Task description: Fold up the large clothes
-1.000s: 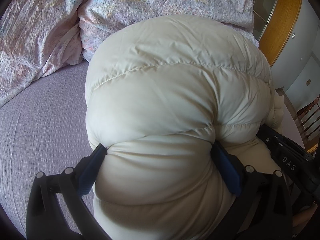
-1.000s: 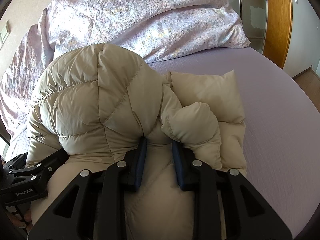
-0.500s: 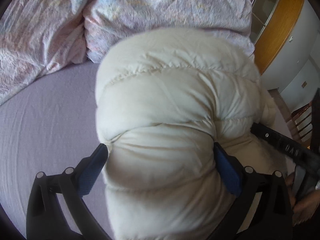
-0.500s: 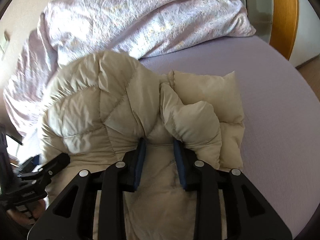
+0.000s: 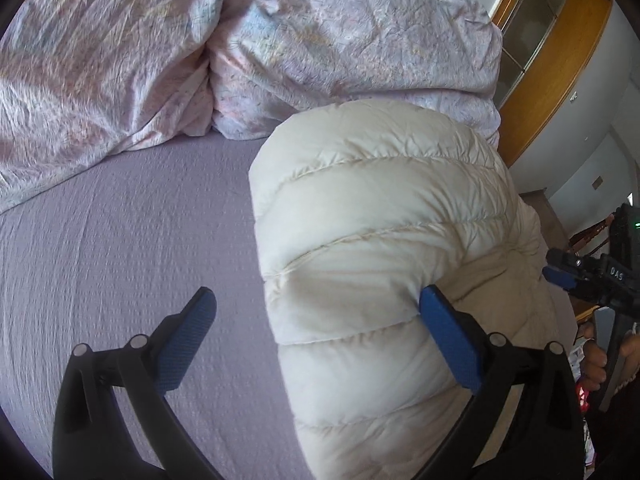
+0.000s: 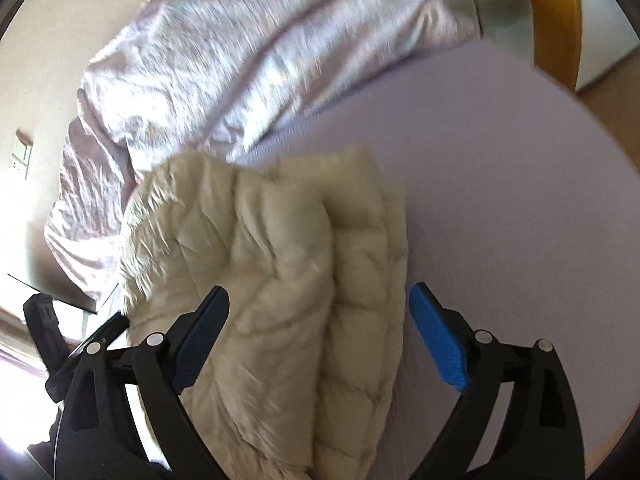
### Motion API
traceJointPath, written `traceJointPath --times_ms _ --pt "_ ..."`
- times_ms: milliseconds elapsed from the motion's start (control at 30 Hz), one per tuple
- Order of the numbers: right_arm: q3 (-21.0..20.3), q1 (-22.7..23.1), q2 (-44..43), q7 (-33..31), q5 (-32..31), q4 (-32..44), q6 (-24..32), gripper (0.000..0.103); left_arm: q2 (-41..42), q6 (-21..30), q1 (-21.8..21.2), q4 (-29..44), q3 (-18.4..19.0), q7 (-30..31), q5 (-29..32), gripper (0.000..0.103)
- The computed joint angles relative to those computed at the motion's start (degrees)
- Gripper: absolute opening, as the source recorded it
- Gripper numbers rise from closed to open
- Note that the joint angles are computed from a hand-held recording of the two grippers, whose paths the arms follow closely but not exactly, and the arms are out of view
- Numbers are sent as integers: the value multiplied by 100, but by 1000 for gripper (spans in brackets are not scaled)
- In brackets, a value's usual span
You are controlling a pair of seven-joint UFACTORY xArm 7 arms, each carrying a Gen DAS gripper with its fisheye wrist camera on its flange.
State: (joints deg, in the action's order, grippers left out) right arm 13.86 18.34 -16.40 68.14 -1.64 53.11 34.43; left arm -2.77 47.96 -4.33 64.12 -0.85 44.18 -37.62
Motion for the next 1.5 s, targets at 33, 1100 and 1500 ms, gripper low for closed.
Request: traceJointPath --times_ms 33,1100,1500 --pt "-140 129 0 -224 336 -102 -112 93 13 38 12 13 13 24 9 101" --pt "-461 706 1096 -3713 4526 39 -1693 39 653 1511 459 647 22 -255 -548 100" --pt "-630 918 690 -4284 5384 -448 -1869 38 1044 2193 730 762 -93 -635 -1208 73"
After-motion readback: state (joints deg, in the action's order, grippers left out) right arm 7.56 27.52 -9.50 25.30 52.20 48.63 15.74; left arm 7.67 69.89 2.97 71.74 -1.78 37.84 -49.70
